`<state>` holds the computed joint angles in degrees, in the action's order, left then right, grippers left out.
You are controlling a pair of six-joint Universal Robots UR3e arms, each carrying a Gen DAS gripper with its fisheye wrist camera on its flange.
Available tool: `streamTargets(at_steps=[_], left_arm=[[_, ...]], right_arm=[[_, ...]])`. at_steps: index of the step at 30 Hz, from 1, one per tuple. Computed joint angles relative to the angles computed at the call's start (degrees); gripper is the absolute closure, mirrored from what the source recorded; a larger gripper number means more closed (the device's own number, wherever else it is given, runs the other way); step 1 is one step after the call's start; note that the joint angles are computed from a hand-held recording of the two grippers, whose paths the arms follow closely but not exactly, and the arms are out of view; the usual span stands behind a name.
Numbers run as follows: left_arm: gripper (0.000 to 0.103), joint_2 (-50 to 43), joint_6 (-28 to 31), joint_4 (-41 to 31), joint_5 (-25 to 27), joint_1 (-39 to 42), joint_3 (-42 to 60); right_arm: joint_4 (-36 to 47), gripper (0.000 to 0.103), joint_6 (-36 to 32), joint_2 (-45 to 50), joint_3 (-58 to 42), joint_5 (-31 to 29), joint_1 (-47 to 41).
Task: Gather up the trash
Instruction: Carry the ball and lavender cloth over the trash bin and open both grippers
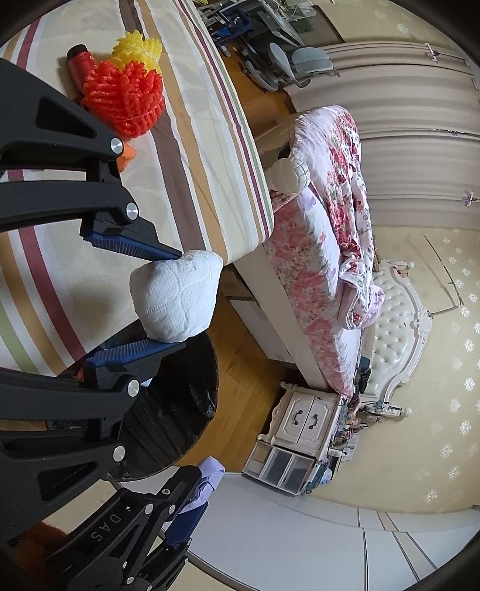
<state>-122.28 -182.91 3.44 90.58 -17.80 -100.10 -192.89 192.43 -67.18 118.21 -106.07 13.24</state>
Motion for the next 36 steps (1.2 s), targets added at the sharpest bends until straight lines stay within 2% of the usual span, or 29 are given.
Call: streamTargets(at_steps=[22,24,26,27,28,31,36], left_arm=[[0.06,-9.7,0.7,-7.3,2.4,-3.7,14.2],[0.057,-9.9,1.0,-8.3,1.7,-3.5,14.9],[0.045,-10.3,1.0,-8.0,2.2,-3.6,15.1],[0.037,-10.3,0.8,-7.4,2.9,-3.8,15.0],[0.033,-10.2,0.7,-6.8,3.1,-3.7,14.4],[0.028,-9.7,0.0,-7.0,2.8,-3.3,13.7],[0.026,-7.4,-0.4,-5.9,3.0,-2.8,10.3]], right_arm=[[-0.7,0.061,1.0,3.1,-0.2,2.0,-4.8],[-0.7,0.06,1.0,2.8,0.3,2.7,-5.4],[-0.7,0.055,1.1,3.0,0.3,2.5,-5.4],[-1.0,0.049,1.2,3.2,0.4,2.0,-5.3],[-1.4,0.048,1.2,3.3,0.5,1.6,-5.2],[-1.7,0.048,1.6,3.1,1.1,0.6,-5.0],[-1.9,0.048,2.0,1.7,2.6,0.1,-4.6]])
